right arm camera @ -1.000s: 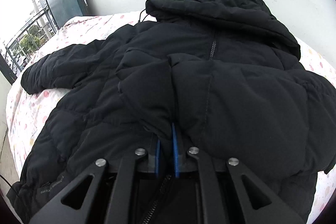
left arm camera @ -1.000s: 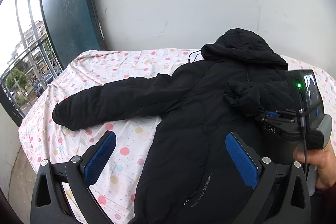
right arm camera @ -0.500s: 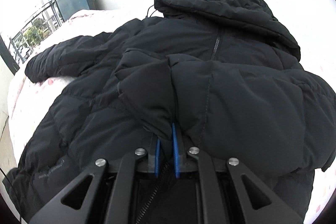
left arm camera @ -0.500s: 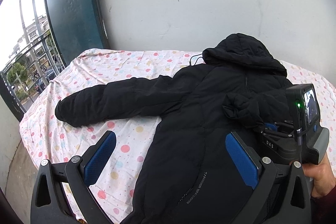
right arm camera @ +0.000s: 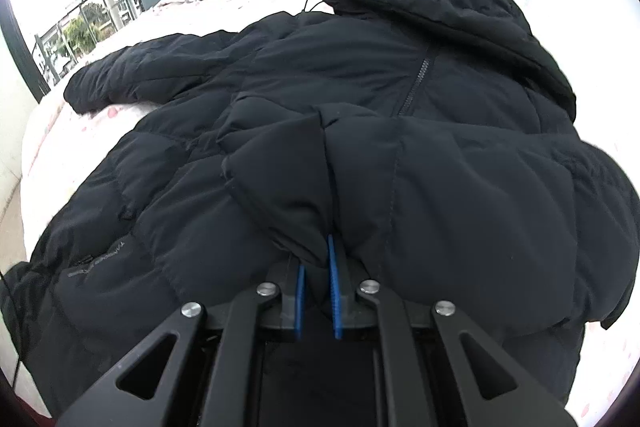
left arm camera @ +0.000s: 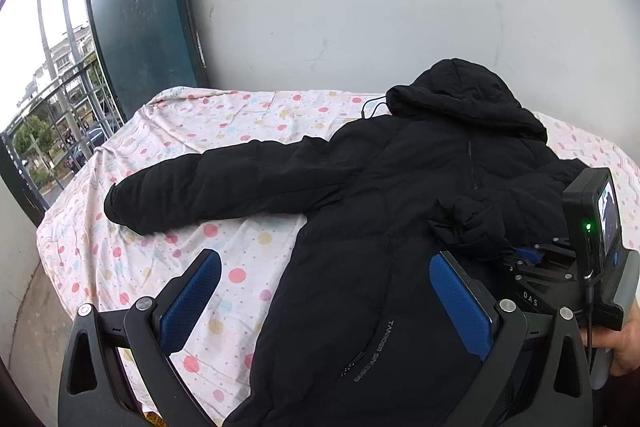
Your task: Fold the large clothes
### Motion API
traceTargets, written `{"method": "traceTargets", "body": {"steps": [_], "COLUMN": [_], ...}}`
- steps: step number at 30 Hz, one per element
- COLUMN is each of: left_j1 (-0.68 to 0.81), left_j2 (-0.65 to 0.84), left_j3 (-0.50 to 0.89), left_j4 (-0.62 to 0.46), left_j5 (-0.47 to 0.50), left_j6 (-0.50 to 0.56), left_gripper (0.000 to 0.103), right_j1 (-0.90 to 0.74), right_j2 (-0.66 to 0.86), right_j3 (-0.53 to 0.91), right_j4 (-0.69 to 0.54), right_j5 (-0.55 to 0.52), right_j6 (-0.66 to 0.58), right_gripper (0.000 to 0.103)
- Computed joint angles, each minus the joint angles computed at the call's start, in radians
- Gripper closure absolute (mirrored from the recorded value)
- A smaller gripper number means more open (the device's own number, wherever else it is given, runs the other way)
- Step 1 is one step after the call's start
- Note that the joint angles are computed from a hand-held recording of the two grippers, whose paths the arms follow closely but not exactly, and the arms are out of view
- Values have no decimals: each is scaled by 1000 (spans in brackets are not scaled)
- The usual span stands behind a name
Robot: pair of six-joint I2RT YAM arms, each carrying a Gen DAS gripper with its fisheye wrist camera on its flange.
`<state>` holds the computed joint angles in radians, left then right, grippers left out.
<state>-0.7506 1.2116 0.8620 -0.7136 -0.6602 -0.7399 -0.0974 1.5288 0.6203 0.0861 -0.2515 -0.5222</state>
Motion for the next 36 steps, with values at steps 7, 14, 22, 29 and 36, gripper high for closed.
{"method": "traceTargets", "body": {"steps": [7,14,22,29,36], "left_j1": [10,-12,-10,-51,-32], "left_j2": [-9,22,236,499,753], "left_j3": [-7,16,147,362,571], "left_j4": [13,28,106,168,230], "left_j5": [27,37,106,172,301], "left_j6": [-8,-5,60,168,234], "left_gripper": [1,1,1,1,1], "right_j1": [8,-40,-421,-691,-703], "right_j2": [-76,-191,-270,11,266], "right_j3": [-62,-116,5,315,577], "right_j4": [-40,-73,-279,-233,-272], "right_j5": [-8,-74,-386,-462,-422], "right_j6": [-76,-95,-128,51,126], "right_gripper": [15,15,15,15,15]}}
